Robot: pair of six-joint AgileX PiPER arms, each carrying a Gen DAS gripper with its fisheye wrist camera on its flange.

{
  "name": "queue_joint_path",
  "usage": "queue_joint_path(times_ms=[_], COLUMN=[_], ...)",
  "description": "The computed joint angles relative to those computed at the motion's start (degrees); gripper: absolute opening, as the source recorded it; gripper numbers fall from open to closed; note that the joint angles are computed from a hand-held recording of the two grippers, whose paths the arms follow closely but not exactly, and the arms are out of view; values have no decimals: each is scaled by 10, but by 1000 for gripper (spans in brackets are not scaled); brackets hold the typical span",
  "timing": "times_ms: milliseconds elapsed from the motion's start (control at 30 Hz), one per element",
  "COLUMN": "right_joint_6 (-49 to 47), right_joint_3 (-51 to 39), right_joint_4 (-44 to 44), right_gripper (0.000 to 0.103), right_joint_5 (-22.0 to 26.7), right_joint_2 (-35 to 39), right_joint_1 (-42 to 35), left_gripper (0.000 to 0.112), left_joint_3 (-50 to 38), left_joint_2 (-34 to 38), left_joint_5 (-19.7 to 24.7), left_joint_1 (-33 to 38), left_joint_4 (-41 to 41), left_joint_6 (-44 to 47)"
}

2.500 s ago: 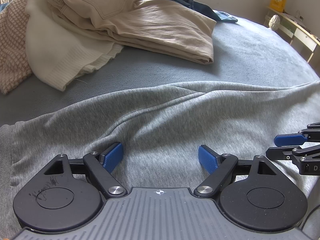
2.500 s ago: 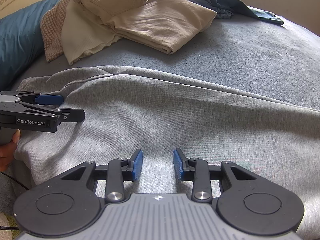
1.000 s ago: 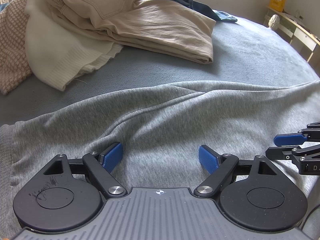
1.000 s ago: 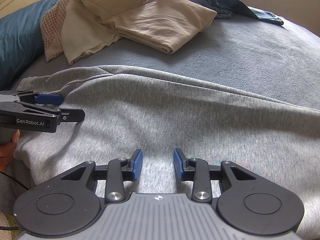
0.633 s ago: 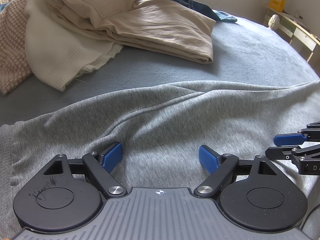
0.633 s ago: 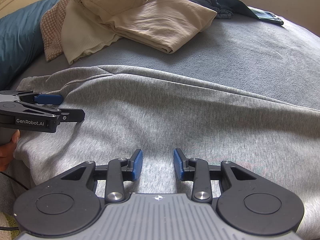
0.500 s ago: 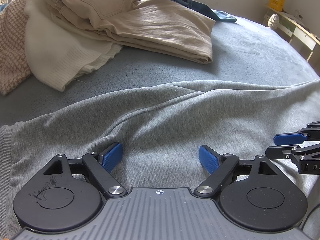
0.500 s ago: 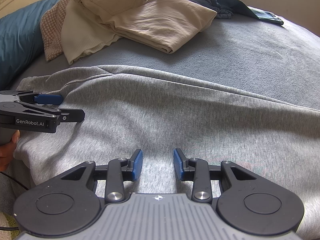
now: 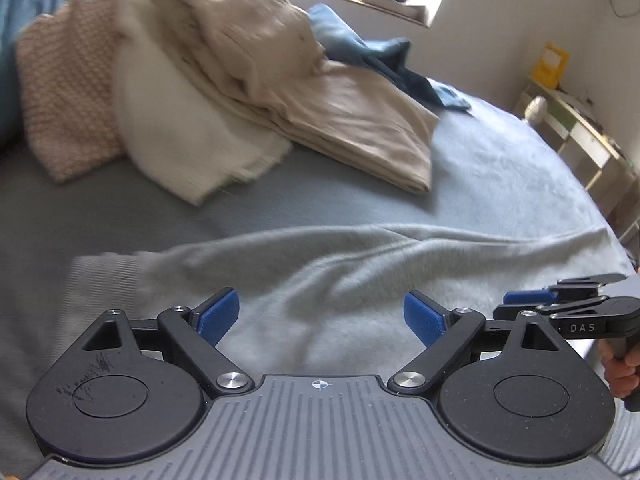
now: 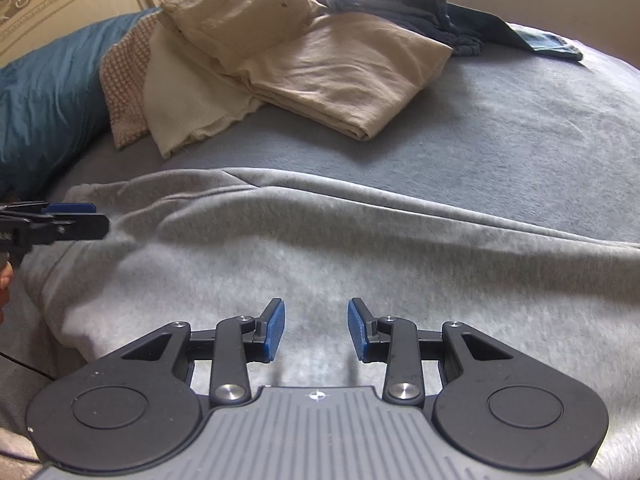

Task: Fold clothes
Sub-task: 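Lower the left gripper onto the ribbed grey cuff and close it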

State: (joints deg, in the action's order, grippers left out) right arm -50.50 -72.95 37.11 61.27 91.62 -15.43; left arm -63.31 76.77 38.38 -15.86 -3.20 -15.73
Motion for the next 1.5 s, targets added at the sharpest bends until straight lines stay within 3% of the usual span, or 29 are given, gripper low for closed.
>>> queue_joint_path(times_ms=[133,267,400,600,833,1033,1300,1500], right_joint_6=[-11,-14,-7,4,10,10,10,13], right_joint_3=[-1,3,4,2,2,2,9,11], right_joint_4=[17,15,12,1,-8,-9,-11,-10], right_gripper=[37,37,37,37,37,37,37,37], right_joint_5=[16,18,17,16,8,7,-2,-1], right_joint_2=[4,9,14,15,18,18,15,14], right_joint_1=[9,19,21,18,25,26,31,29], left_gripper=[94,95,96,96,99,98,103,103], left_joint_3=[6,17,23,11,3,-7,-4,2], left_joint_2=[-30,-32,8,93,139,151,175,173], left_joint_5=[28,21,42,143,189,219,174,213], left_joint_1=[68,137,239,352,395,422,413,432], left_joint_4=[-25,-41,-187,-361,-439,-461,-511,-525], left_joint_6=[11,28,184,390,472,489,512,511])
